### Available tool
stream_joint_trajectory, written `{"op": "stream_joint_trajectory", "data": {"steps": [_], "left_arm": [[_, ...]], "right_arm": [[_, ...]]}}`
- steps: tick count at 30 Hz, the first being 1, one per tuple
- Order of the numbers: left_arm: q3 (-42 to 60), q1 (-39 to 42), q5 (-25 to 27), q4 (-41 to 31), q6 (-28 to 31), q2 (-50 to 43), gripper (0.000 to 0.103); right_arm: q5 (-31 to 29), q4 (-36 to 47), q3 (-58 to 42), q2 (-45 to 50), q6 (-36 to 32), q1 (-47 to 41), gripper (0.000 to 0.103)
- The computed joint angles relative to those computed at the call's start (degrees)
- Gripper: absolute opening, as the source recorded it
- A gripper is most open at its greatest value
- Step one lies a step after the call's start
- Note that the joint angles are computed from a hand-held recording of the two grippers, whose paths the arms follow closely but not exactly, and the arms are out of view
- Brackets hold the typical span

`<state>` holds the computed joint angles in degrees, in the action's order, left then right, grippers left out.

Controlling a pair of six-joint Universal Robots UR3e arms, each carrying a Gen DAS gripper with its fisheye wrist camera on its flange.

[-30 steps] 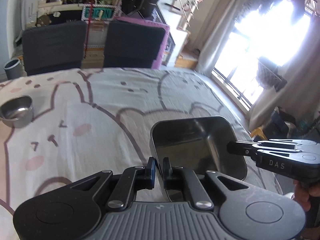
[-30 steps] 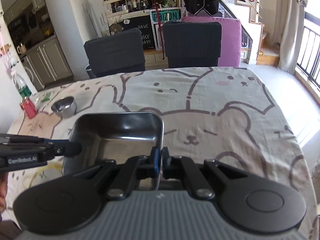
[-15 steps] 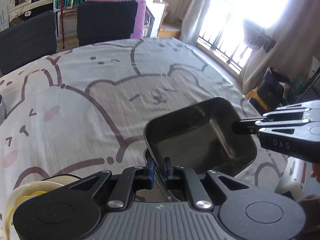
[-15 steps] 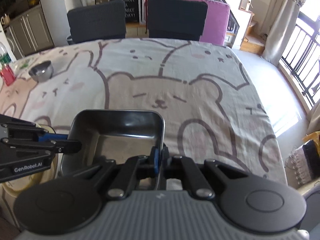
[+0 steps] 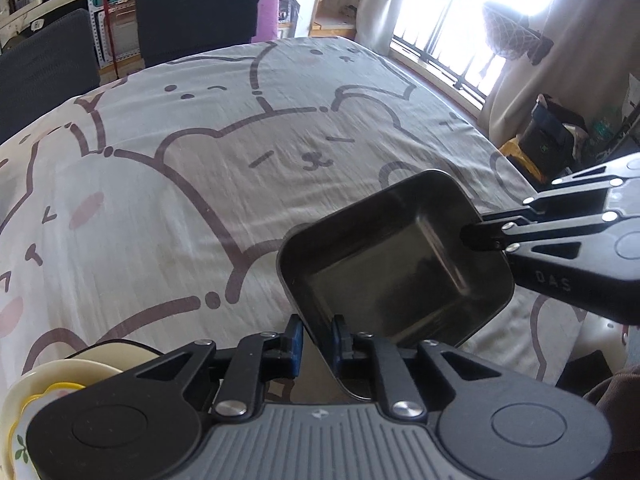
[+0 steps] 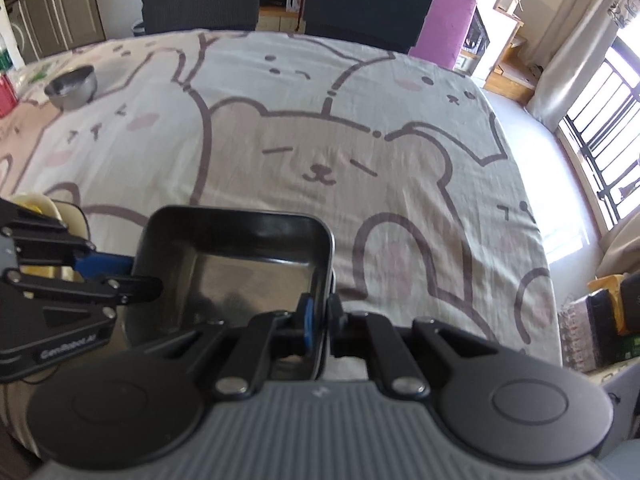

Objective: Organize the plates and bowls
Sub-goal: 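Lift the second steel tray with both tools and carry it toward the first tray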

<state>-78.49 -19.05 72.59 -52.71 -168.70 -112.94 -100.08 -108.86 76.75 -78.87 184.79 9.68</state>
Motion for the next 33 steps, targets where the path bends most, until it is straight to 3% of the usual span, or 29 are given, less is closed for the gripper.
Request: {"op": "stream_joint_trajectory", "data": {"steps": [20,33], "left_arm": [[1.7,-0.6,-0.2,-2.1,2.1,-1.3,0.021],[0.7,2.2,-4.0,-3.1,3.2,0.0,0.021]], "right_arm": [[-3.5,4.6,-4.2,6.3,-0.8,1.7,0.014],[0.4,5.1,-2.3,6.7,-1.8,-1.4,0.012]]}}
